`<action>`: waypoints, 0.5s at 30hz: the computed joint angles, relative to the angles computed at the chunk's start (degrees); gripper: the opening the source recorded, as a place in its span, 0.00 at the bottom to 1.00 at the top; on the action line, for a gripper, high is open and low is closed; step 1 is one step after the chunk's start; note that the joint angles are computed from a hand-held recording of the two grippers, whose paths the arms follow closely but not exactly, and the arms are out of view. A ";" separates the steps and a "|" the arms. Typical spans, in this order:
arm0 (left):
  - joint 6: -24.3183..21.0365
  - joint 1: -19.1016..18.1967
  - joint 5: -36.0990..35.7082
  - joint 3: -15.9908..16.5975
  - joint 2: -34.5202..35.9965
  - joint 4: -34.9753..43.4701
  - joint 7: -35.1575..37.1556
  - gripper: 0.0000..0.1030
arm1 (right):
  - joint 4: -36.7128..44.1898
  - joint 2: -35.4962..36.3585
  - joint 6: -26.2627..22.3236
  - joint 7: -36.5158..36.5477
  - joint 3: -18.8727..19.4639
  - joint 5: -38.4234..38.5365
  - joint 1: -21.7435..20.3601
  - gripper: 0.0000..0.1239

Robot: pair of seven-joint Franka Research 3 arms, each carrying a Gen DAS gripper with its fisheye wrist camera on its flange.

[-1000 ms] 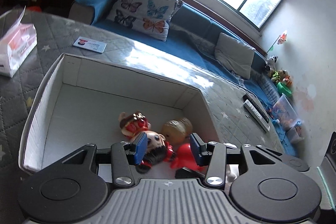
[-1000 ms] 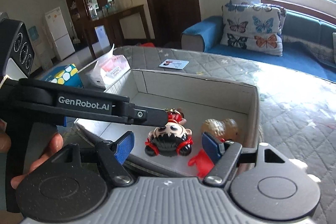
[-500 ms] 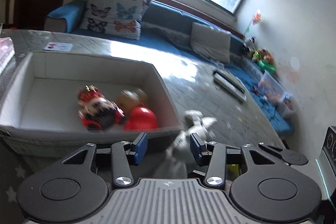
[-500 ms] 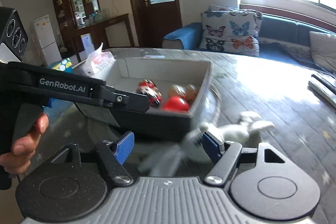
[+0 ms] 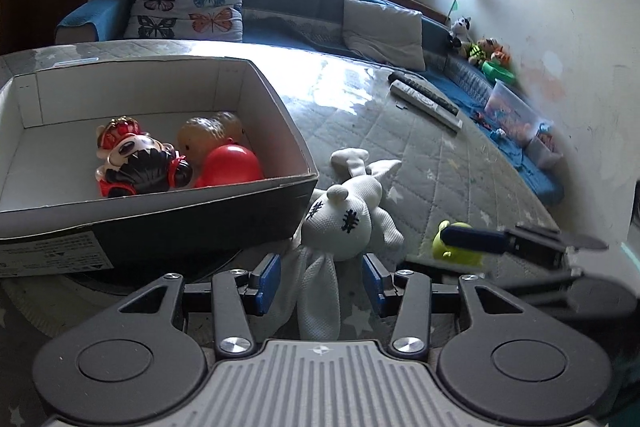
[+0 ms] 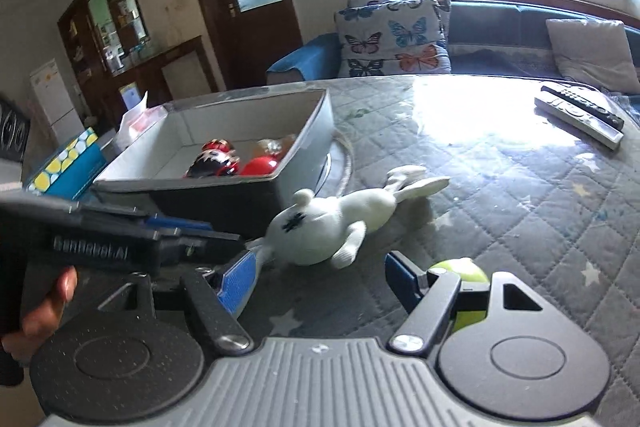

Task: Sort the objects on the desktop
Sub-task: 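Move the left tool to the white plush bunny and close on its head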

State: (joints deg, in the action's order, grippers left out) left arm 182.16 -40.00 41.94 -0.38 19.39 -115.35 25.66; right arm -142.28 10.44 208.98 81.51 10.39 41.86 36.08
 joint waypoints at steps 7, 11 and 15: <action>-0.43 1.63 -1.76 -1.91 1.85 1.20 2.92 0.46 | 2.97 2.80 -1.35 7.66 -0.39 -6.69 -4.44 0.59; -0.96 3.44 -3.89 -4.19 3.04 2.12 6.05 0.45 | 6.46 5.62 -3.09 10.29 -1.30 -8.63 -5.77 0.59; -1.29 6.79 -7.21 -8.30 4.38 2.87 11.10 0.39 | 9.92 8.48 -5.66 13.73 -0.94 -11.35 -8.42 0.49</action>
